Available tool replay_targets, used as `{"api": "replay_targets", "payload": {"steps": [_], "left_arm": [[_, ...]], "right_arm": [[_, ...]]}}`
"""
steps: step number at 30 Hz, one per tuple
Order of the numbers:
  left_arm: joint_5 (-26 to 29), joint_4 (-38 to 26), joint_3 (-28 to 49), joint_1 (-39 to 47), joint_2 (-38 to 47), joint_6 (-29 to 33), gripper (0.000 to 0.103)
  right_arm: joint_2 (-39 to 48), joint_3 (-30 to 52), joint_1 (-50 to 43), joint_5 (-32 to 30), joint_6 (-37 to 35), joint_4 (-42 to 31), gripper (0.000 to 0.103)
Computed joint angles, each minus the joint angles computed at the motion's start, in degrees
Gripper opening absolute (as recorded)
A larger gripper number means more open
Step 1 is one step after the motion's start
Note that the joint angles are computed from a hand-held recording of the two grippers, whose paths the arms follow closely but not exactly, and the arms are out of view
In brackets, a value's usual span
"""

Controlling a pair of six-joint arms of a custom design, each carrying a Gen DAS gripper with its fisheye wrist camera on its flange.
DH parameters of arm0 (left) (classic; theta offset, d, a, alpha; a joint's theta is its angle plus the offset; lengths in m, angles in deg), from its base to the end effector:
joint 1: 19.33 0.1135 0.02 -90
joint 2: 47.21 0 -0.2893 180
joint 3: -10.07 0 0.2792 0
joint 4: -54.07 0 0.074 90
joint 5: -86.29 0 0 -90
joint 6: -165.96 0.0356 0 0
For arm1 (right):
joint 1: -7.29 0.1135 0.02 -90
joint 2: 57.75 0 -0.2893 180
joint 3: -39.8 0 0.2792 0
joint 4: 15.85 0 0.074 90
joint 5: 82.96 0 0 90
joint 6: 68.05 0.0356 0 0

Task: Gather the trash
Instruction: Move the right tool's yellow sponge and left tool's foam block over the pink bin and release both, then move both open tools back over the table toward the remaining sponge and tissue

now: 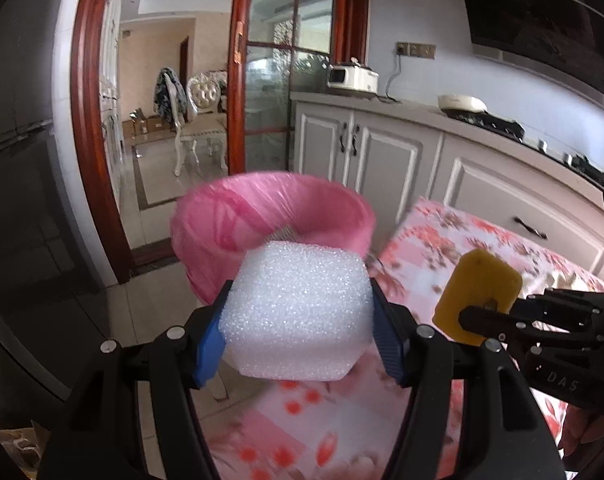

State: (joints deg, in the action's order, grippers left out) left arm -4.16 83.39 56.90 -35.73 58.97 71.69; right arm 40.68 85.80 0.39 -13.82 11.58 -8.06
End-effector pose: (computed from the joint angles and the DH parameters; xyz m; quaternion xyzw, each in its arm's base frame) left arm 0.3242 -0.0951 0.0963 0.0896 0.8615 -0.0863 0.4923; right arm 0.3083 -0.0245 0.1030 -0.0972 0.9049 0.1082 0.4000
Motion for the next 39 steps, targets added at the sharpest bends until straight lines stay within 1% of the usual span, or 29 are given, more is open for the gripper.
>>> {"api": "replay_targets", "payload": {"steps": [3, 7, 11, 15, 17, 18, 21, 27, 28, 29, 30, 31, 32, 35, 37, 39], "left_arm": [[1.54, -1.54, 2.97, 2.05, -0.61, 0.08, 0.062], [1.19, -4.48, 8.54, 3.4, 0.56, 1.41, 0.062], [2.95, -7.31, 14.16, 5.1, 2.41, 0.65, 0.062], [3.76, -9.73, 19.96, 6.13, 5.54, 0.98, 0.062], [3.53, -10.72, 23.68, 6.49, 7.9, 1.01, 0.062], [3.07, -12.18, 26.17, 6.64, 9.34, 1.01, 0.062], [3.24, -14.19, 31.14, 7.44, 12.39, -0.31, 0.062], [2.91, -16.64, 38.65, 8.39, 17.76, 0.17, 0.063], [3.02, -17.42, 39.89, 8.53, 18.71, 0.32, 0.064], [3.46, -18.05, 40.66, 8.72, 19.33, 0.19, 0.067], [3.42, -17.91, 40.69, 8.78, 19.56, -0.19, 0.071], [3.59, -17.12, 40.12, 8.93, 19.58, -0.39, 0.074], [4.04, -16.31, 39.67, 9.08, 19.55, -0.46, 0.08], [2.89, -15.0, 38.35, 8.99, 19.03, 0.59, 0.081], [2.78, -14.45, 36.95, 9.17, 18.13, -0.03, 0.082], [2.85, -13.96, 35.29, 9.42, 16.96, -1.28, 0.087]], "right_arm": [[1.54, 3.75, 1.12, 0.17, -0.58, -1.21, 0.028], [4.51, 10.26, 2.39, 0.01, -0.32, -3.4, 0.028], [7.03, 15.35, 3.04, -1.08, 0.68, -4.85, 0.028], [10.88, 22.31, 4.05, -1.46, 1.26, -7.58, 0.028], [12.89, 25.17, 4.53, -1.41, 1.8, -8.46, 0.028], [14.32, 27.19, 4.81, -1.31, 2.12, -9.26, 0.028], [17.29, 31.26, 5.51, -1.12, 2.37, -10.44, 0.028], [22.79, 37.79, 6.65, -0.37, 1.97, -12.57, 0.031], [23.66, 38.68, 6.93, 0.4, 1.72, -13.04, 0.036], [24.17, 39.07, 7.23, 1.4, 1.35, -13.13, 0.039], [24.35, 39.03, 7.29, 1.59, 0.93, -12.76, 0.049], [24.2, 38.4, 7.12, 1.51, 0.85, -11.67, 0.057], [23.86, 37.49, 7.0, 1.65, 1.04, -10.18, 0.057], [23.14, 36.27, 6.36, 1.82, 1.4, -9.27, 0.057], [22.31, 35.1, 5.77, 1.48, 1.97, -8.97, 0.057], [20.95, 33.0, 5.35, 1.44, 1.95, -7.94, 0.057]]}}
